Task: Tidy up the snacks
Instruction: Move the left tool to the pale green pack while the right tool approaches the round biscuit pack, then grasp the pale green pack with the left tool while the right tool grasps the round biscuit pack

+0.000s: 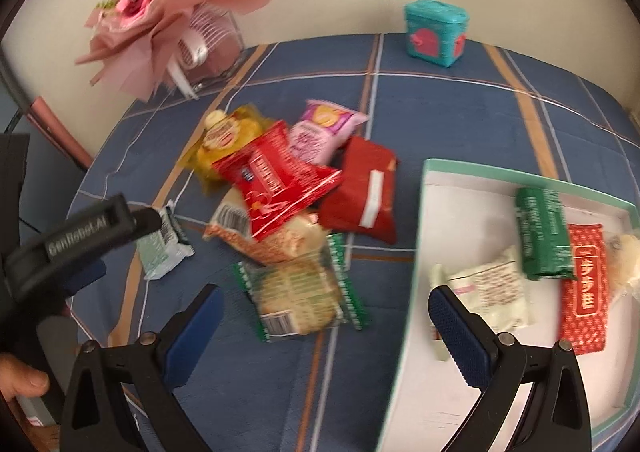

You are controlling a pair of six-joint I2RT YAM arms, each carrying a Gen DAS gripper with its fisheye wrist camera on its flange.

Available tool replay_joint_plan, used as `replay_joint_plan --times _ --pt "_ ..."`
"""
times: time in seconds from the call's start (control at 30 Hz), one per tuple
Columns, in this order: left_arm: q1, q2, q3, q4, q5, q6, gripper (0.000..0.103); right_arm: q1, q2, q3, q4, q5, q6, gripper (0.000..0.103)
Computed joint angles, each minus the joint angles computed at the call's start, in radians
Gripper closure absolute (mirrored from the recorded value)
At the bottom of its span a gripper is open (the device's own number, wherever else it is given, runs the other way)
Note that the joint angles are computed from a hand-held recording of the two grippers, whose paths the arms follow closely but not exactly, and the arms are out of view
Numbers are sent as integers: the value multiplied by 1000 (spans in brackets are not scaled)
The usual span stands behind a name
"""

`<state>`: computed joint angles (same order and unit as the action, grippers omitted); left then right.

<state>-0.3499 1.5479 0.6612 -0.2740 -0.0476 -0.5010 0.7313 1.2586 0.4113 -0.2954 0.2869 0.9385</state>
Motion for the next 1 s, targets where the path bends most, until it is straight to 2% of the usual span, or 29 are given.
replay_joint_plan --times 0.33,0.6,0.77,0.8,0.87,1.0 --pt "71 142 42 52 45 50 2 18 185 53 91 -14 -37 0" --pt "40 219 84 69 36 52 4 14 304 86 121 -32 -44 2" --pt "28 240 99 65 25 62 18 31 321 99 105 -20 -34 17" --pt "27 243 101 66 26 61 26 31 323 100 103 -20 -36 23" --pt "29 256 106 71 36 62 39 40 329 103 98 -16 -27 29" --pt "22 249 106 66 28 65 48 43 319 97 101 -9 -23 41"
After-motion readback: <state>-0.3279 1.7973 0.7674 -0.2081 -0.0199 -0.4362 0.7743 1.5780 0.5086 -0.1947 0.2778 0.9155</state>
